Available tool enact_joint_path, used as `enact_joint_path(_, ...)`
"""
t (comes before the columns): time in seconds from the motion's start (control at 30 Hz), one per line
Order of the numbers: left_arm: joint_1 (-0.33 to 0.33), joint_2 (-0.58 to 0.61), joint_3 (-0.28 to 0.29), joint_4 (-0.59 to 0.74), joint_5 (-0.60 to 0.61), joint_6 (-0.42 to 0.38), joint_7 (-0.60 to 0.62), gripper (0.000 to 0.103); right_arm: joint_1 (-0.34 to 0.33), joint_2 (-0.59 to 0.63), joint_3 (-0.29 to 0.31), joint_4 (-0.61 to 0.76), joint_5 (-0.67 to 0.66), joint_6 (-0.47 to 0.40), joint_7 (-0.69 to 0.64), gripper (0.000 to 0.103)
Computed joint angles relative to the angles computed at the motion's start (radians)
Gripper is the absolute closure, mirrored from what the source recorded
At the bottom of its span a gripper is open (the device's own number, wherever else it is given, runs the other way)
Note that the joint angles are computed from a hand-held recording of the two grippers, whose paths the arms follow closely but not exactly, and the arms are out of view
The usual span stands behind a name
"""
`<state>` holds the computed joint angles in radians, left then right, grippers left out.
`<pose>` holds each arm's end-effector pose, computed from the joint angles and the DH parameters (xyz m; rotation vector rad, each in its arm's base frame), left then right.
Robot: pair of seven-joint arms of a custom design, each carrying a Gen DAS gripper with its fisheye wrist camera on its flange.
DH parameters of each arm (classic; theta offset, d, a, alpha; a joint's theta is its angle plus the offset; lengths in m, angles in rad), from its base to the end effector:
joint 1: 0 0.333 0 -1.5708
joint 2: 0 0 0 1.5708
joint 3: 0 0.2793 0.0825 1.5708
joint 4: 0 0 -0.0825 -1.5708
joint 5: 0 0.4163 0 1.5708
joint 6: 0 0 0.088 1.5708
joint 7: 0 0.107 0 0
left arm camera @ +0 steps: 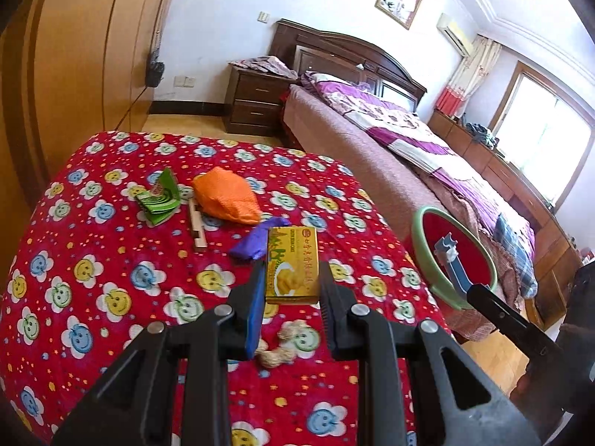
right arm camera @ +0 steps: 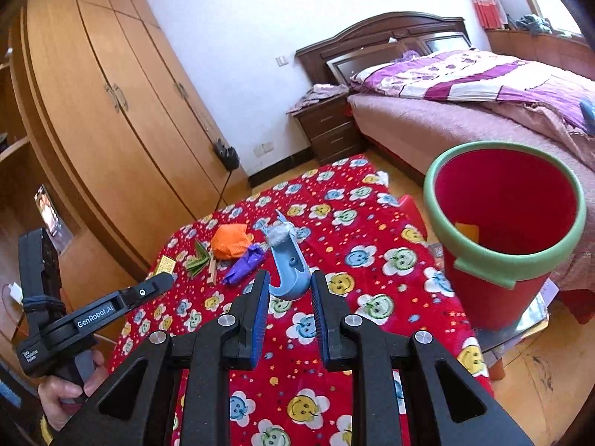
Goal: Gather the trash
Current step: 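Carry the yellow box and blue hook over the red bucket with both grippers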
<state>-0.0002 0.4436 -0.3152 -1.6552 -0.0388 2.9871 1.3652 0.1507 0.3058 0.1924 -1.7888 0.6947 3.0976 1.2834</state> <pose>0.7068 -0.1926 0.4251 -1.8267 1.7912 -1.1716 0.6730 0.1709 0.4381 -1.4486 1.5835 -0.3990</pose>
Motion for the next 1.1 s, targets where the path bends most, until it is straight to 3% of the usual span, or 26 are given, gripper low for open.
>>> enact_joint_path(0.2, -0.026, 0.017, -0.001, 0.034, 0.017, -0.019, 0.004, 0.076, -0.064, -0.037, 0.063, -0.046, 0.103, 0.049, -0.089, 0.080)
enact_joint_path(0.47, -0.063, 0.061, -0.006, 0.105, 0.037, -0.053, 0.033, 0.076, -0.116, -0.072, 0.099, -0.081, 0.260, 0.087, -0.205, 0.080)
enact_joint_path(0.8, -0.139, 0.194, -0.003, 0.309, 0.064, -0.144, 0.085, 0.076, -0.124, -0.069, 0.065, -0.082, 0.354, 0.108, -0.247, 0.080)
enact_joint_path(1.1, -0.238, 0.393, 0.011, 0.623, 0.075, -0.275, 0.144, 0.077, -0.153, -0.051, 0.044, -0.077, 0.376, 0.115, -0.233, 0.080)
